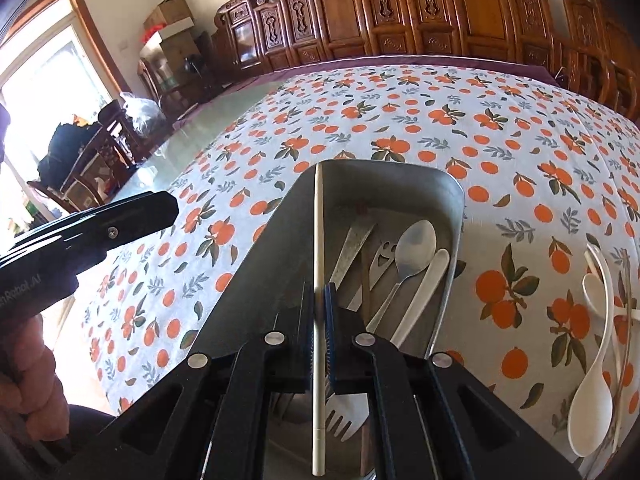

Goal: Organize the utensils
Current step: 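Lower the chopstick into the tray and open the right tool, then move the left tool to a white plastic spoon while the right tool grasps another chopstick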

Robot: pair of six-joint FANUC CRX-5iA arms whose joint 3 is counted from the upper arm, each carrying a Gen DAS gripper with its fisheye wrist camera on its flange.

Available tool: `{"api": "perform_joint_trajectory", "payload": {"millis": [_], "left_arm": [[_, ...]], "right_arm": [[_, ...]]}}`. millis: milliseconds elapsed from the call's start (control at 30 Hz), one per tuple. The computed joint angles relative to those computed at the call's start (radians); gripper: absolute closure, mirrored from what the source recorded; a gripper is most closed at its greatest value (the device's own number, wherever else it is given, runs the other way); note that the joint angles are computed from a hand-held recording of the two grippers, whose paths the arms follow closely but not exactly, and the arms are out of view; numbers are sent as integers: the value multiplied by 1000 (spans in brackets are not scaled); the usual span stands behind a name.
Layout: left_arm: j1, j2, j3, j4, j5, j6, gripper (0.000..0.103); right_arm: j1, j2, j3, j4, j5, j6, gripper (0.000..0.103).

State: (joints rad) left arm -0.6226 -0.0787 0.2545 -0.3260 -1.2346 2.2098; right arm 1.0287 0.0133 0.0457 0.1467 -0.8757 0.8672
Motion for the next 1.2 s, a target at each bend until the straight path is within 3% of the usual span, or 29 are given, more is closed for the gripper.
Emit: {"api": "perform_joint_trajectory", "payload": {"millis": [300, 667, 967, 1067, 1200], "left_arm": [[-15, 10, 7, 1, 6, -2, 77], [-58, 45, 43, 4, 23, -13, 72], [-108, 110, 101, 15, 24, -27, 70], [-125, 131, 118, 18, 33, -26, 61], [-140, 161, 139, 29, 33, -27, 57]], "right_arm": [[8, -74, -62, 65, 30, 0, 95], [6, -270, -241, 246, -8, -55, 95], [-75, -371, -318, 305, -58, -63, 95], [-108, -381, -326, 305, -63, -53, 95], [-146, -383, -343, 302, -59, -50, 95]]}}
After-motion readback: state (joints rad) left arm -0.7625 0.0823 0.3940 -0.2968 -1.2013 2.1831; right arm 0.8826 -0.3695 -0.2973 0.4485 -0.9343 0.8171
